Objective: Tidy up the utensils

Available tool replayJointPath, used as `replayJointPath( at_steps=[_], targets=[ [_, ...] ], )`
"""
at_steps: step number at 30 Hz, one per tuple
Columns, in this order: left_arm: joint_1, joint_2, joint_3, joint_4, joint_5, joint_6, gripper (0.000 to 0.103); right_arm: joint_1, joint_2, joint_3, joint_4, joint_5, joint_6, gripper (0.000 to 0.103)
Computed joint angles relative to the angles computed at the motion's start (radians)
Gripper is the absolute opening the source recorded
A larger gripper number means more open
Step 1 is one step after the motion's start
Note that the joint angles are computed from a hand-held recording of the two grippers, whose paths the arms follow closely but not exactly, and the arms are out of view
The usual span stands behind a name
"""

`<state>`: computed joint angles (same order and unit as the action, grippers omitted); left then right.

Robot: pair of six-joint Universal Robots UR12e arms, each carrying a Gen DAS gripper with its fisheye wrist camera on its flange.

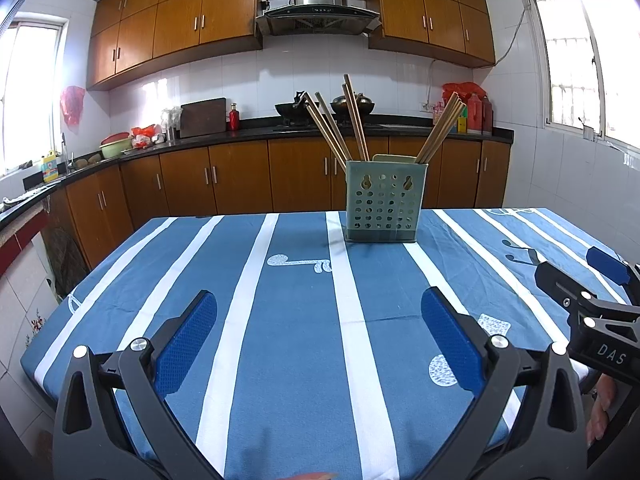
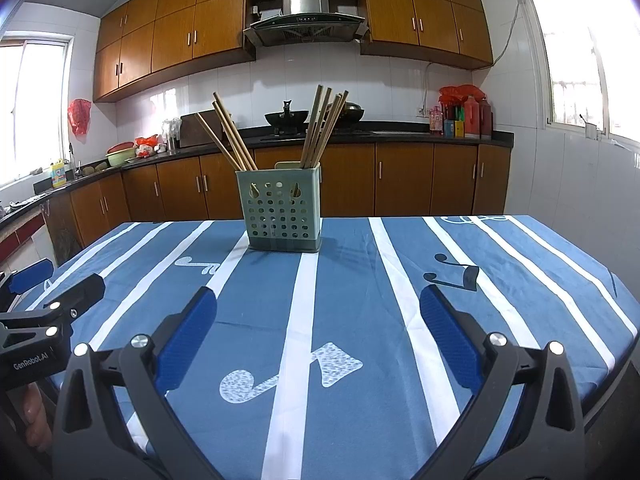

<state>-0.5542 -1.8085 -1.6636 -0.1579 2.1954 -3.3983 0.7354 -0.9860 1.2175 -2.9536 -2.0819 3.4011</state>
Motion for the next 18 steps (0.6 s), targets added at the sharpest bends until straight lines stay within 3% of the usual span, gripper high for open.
replayJointPath(
  at_steps=[18],
  targets=[
    [0.001,-0.003,-0.004,0.0,-0.009,-0.003,0.101,0.001,0.003,0.0,0.005,0.0,0.008,0.099]
  ],
)
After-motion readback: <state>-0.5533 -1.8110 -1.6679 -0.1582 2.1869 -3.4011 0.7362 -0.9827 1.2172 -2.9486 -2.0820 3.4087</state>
